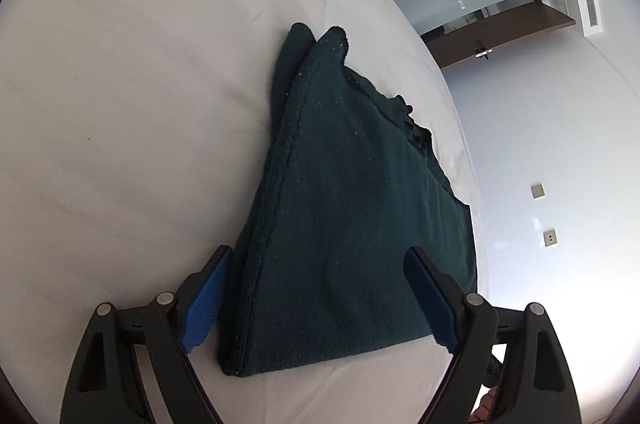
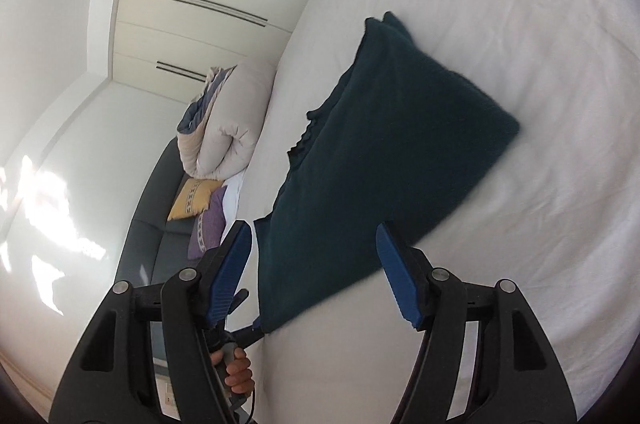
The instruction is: Fold small clothes
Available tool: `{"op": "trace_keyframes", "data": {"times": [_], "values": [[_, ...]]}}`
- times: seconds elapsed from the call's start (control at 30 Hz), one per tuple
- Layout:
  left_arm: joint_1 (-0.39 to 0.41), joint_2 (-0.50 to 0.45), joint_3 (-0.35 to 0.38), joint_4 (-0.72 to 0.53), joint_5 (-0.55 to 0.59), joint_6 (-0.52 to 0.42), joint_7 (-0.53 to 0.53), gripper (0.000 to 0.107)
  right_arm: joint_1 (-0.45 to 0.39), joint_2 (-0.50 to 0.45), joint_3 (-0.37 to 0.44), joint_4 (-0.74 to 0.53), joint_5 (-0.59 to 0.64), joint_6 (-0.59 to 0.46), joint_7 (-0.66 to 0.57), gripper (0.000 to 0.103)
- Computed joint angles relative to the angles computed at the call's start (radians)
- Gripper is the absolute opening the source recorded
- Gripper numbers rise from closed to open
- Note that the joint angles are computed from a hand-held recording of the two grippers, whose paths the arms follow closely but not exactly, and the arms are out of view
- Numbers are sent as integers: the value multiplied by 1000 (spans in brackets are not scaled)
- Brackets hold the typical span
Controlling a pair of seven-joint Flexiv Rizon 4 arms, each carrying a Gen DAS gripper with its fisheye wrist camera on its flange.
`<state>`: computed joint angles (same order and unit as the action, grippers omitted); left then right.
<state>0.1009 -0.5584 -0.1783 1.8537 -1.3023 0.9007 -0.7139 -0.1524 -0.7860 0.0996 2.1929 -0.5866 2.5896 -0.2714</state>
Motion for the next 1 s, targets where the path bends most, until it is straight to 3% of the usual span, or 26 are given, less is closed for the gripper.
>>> {"op": "trace_keyframes", "data": {"times": [0.2, 0.47, 0.5, 0.73, 0.87, 1.0], "values": [[11, -27, 14, -53, 164, -61, -103, 77, 9, -4, 13, -43, -76, -39, 34, 64], [61, -56, -2, -70, 156, -164, -165, 16, 18, -30, 25, -194, -250, -177, 124, 64], [63, -57, -2, -68, 150, -162, -166, 13, 15, -38, 28, -221, -280, -193, 141, 64], [61, -32, -13, -33, 20, -142, -101, 12, -1, -141, 24, -488, -609, -306, 405, 64], [46, -17, -7, -27, -18, -128, -75, 12, 17, -250, -23, -709, -792, -282, 637, 67], [22, 9, -3, -29, -30, -111, -46, 12, 51, -364, -134, -929, -925, -214, 919, 68]]}}
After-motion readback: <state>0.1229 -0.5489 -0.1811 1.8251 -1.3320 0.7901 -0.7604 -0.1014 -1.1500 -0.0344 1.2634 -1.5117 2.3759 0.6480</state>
